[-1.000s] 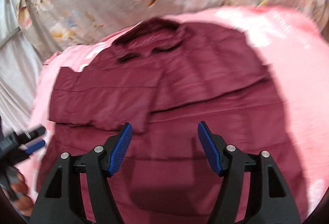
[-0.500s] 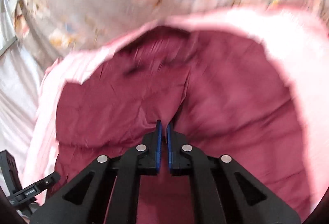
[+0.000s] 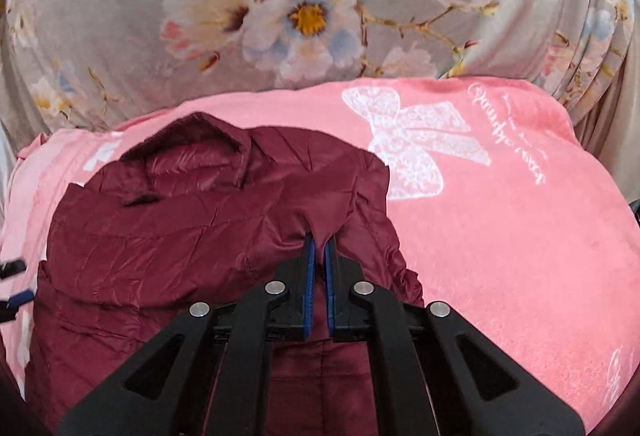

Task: Fold large clothes
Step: 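Grasp the opposite side edge with the right tool and fold it over the body, then open the right tool and move both tools to the jacket hem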

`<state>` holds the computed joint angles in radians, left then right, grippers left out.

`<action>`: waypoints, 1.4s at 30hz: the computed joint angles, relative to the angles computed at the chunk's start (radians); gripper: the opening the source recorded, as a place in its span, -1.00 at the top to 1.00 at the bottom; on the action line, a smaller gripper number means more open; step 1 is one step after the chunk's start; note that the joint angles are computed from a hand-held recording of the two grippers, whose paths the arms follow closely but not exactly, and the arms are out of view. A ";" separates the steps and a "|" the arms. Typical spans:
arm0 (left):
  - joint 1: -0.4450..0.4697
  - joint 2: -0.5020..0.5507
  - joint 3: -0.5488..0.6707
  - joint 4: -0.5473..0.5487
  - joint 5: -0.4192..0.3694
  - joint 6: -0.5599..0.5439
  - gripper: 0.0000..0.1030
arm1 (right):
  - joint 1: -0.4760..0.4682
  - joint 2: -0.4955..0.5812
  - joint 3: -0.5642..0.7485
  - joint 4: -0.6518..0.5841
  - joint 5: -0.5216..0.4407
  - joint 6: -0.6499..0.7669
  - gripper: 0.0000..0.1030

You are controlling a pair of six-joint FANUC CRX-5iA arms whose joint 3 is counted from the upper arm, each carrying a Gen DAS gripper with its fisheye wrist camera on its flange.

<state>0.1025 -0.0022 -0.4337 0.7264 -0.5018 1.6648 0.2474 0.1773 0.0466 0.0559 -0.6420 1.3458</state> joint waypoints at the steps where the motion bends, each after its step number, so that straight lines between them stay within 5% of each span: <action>1: 0.004 0.014 0.005 0.008 0.001 0.003 -0.34 | 0.001 0.001 -0.001 -0.004 0.001 0.004 0.94; 4: 0.017 0.048 0.015 0.033 0.003 0.000 0.12 | 0.000 0.005 -0.010 0.001 0.014 0.004 0.94; 6: 0.031 0.075 0.060 -0.048 -0.031 0.063 0.99 | -0.005 0.008 -0.014 -0.007 0.018 0.002 0.94; 18: -0.014 0.101 0.227 -0.572 -0.157 0.362 1.00 | 0.005 0.054 -0.068 -0.001 -0.031 0.007 0.94; 24: -0.111 0.109 0.385 -0.893 -0.348 0.573 0.76 | 0.001 0.021 -0.065 0.021 -0.072 -0.030 0.81; 29: -0.212 0.078 0.484 -1.102 -0.460 0.634 0.66 | 0.015 -0.066 -0.124 0.097 0.006 -0.100 0.57; 35: -0.271 0.191 0.651 -1.097 -0.468 0.585 0.23 | 0.054 0.009 0.041 -0.074 -0.048 0.050 0.56; 42: -0.306 0.352 0.760 -1.074 -0.511 0.555 0.22 | 0.090 0.158 0.159 -0.098 -0.171 0.042 0.56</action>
